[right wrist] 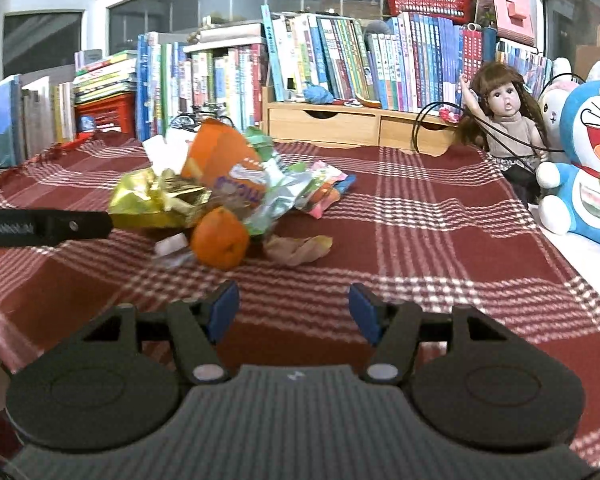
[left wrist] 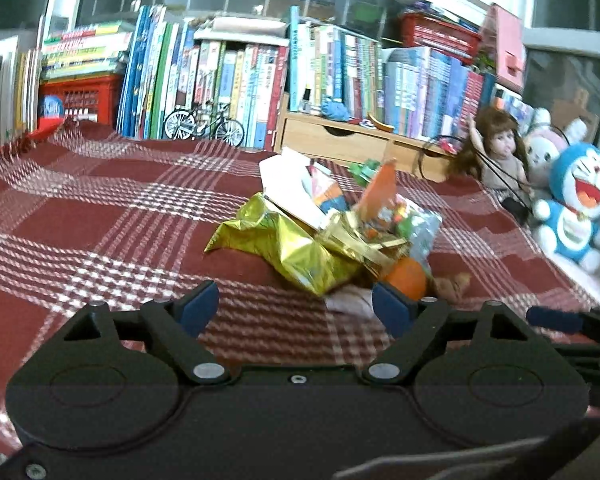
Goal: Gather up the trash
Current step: 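Grasp the gold foil wrapper with the left tool while the right tool grasps the brown crumpled paper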
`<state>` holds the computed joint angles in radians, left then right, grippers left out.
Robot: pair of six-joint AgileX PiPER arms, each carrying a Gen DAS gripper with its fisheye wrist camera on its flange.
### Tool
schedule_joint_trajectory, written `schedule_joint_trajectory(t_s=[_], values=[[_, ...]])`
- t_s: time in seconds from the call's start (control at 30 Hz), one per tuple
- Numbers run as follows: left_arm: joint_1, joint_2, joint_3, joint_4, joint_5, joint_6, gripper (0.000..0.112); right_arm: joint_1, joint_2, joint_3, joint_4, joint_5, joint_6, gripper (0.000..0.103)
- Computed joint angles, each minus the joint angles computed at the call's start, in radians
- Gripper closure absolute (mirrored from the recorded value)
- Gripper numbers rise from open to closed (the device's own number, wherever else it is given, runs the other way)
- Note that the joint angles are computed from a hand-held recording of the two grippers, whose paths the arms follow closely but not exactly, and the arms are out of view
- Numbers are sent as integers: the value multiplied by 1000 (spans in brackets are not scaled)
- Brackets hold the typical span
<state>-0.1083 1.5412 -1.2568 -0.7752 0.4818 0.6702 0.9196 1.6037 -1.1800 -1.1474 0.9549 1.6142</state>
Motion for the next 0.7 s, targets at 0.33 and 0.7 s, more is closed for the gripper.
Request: schedule_joint_trajectory(t_s=[0.33,0.7], values=[[41,217,-229,-39,110,-207,43,-138,87,-72,32,-113,-128,29],[-1,229,-219,-50,43,-149,79,-283,164,-189,244,-268,-439,44]])
